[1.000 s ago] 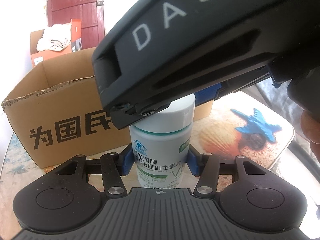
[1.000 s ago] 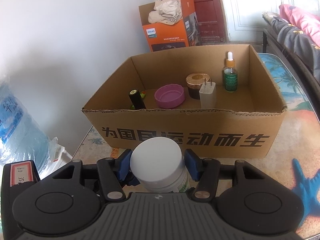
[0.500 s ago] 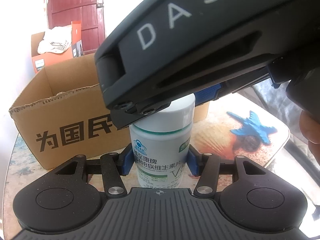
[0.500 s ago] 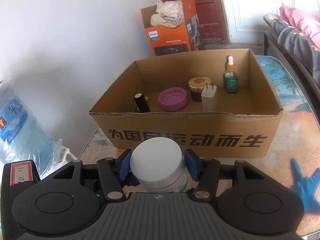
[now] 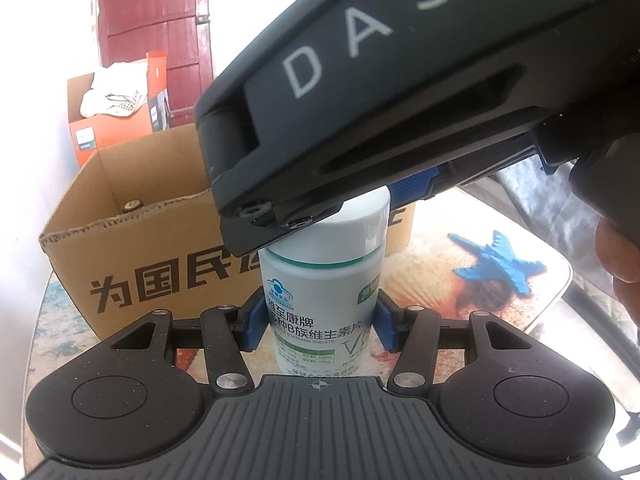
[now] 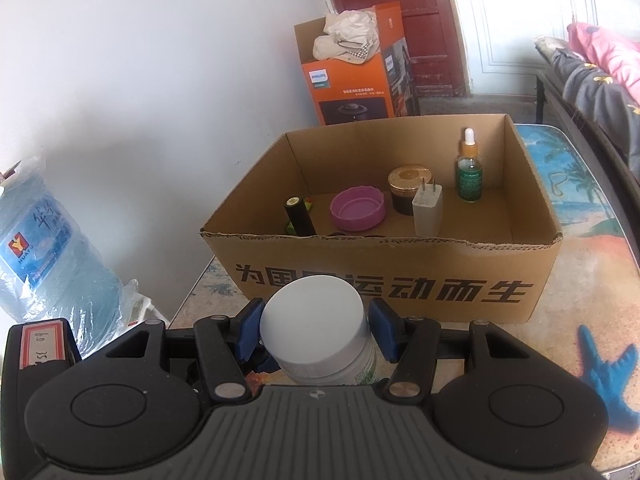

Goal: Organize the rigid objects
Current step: 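Carry the supplement bottle with the right gripper into the box and release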

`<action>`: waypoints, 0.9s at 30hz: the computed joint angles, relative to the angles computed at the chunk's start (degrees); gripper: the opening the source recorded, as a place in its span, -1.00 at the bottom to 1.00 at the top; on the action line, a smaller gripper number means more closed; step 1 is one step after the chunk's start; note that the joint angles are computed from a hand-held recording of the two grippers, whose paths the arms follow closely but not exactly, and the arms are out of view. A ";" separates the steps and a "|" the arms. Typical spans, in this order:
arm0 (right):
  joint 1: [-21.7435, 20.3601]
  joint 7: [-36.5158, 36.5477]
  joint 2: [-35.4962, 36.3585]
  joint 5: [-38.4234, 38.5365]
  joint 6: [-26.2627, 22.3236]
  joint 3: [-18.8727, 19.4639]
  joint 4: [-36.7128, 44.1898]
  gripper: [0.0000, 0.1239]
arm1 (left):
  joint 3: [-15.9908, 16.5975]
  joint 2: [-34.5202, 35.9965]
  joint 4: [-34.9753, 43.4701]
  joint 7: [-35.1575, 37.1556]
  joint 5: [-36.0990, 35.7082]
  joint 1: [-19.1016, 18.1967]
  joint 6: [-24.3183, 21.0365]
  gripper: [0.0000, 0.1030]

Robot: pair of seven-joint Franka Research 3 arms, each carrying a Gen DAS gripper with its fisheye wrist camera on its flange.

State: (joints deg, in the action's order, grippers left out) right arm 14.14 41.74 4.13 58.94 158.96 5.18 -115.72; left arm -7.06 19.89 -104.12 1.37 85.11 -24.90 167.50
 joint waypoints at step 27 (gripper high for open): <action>-8.87 15.56 27.41 -21.86 -21.33 -0.17 44.77 -0.04 | -21.59 31.73 48.68 70.50 -57.64 10.36 -17.27 0.03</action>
